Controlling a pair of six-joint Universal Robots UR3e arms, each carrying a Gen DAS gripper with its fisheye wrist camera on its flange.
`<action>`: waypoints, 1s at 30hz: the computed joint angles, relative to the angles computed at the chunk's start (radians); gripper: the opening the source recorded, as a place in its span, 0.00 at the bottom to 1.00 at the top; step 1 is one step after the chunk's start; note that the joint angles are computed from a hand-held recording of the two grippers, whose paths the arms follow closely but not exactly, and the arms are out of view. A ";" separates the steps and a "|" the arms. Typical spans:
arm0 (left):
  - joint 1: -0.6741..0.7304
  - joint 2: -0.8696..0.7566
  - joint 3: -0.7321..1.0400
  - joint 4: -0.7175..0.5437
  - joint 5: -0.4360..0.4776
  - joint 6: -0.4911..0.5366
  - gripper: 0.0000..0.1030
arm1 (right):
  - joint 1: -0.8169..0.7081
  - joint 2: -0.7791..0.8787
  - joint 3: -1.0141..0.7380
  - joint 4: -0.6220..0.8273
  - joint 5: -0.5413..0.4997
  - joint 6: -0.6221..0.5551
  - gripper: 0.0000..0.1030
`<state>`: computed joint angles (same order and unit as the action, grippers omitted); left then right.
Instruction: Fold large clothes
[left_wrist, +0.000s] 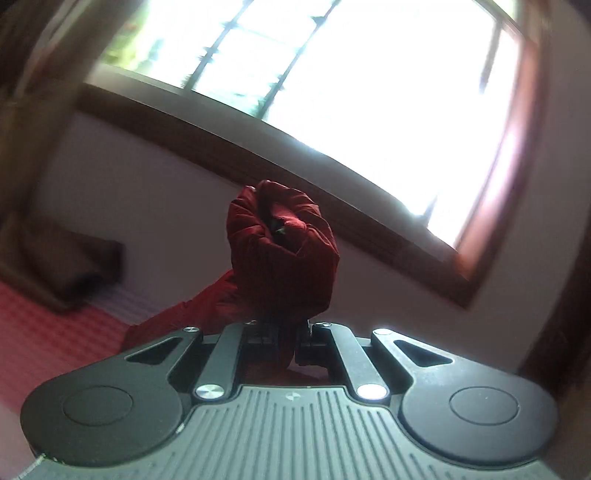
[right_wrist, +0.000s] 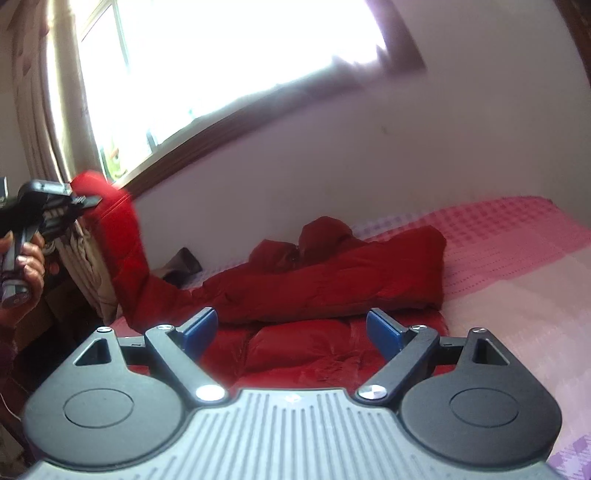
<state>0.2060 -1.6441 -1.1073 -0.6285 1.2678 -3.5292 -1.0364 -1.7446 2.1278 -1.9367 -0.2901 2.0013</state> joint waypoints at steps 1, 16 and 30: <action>-0.063 -0.061 0.061 -0.009 0.030 0.009 0.06 | -0.007 0.013 -0.013 0.027 0.002 -0.018 0.86; -0.368 -0.633 0.448 -0.110 0.091 0.179 0.48 | -0.050 0.208 -0.110 0.059 0.010 -0.017 0.86; -0.272 -0.413 0.045 0.156 0.156 0.185 0.89 | 0.276 0.493 -0.359 -0.877 -0.055 0.667 0.29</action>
<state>-0.0657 -2.0571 -1.0621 -0.4730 1.4240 -3.3437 -0.7602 -1.2516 1.7688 -2.8137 -0.3447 2.6681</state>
